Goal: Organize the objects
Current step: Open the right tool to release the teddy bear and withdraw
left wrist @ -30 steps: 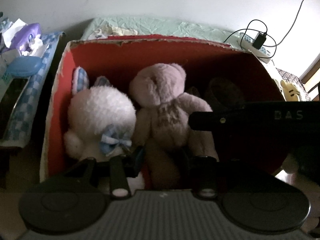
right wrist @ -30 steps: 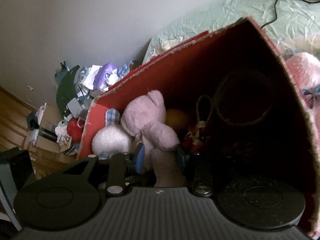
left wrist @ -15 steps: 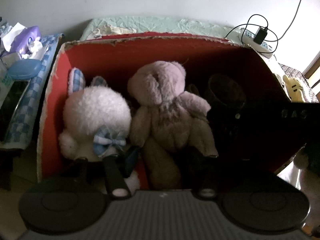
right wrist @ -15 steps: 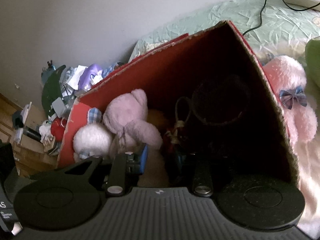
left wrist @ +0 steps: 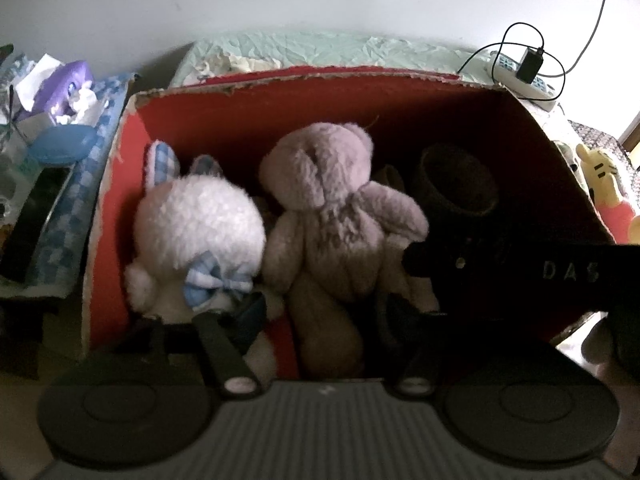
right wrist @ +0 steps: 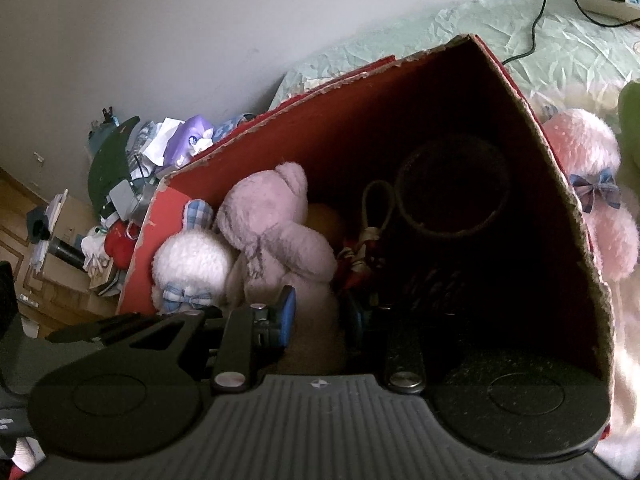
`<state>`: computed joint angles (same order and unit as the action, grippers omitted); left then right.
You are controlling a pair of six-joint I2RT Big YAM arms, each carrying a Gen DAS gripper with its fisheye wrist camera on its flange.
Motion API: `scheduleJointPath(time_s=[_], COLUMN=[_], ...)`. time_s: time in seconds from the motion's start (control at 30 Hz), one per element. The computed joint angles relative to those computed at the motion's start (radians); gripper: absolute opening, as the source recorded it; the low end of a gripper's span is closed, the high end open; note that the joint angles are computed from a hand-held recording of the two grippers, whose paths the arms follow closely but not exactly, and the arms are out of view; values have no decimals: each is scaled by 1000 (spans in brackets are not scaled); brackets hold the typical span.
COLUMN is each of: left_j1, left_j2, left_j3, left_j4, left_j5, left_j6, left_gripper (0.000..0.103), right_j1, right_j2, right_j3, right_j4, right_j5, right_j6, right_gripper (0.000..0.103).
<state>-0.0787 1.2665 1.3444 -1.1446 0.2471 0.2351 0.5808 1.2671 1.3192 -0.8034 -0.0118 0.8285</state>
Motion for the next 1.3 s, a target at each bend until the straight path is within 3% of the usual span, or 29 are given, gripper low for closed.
scheduleJointPath(time_s=[0.17,0.33,0.47,0.8,1.03,1.3], left_j1=[-16,-28,-59,-79,-111,-176], left_j2=[-18,-35,-67,-95,-124,-158], left_j3=[-2,-4,-28,-34,-44,-46], left_j4=[11,14,49,54,59,70], left_j5=[-31,-43,-109,-169,-225,-345], left_j6=[-11,-15,-8,-42,-70,-109], left_gripper=[75,87,87,87,87,87], right_j1=[10,20,30,44,42,9], right_j2=[-12,-24,-36,-72,-110,-187], right_j3=[-9,-21,-30,-61,-83,-136], right_j4=[5,15,23,55,71,113], right_j5=[33,60,86,110,97,62], right_j6=[-20,-43,-62,-97,-114,-106], right_gripper=[32,32,32,32,32,33])
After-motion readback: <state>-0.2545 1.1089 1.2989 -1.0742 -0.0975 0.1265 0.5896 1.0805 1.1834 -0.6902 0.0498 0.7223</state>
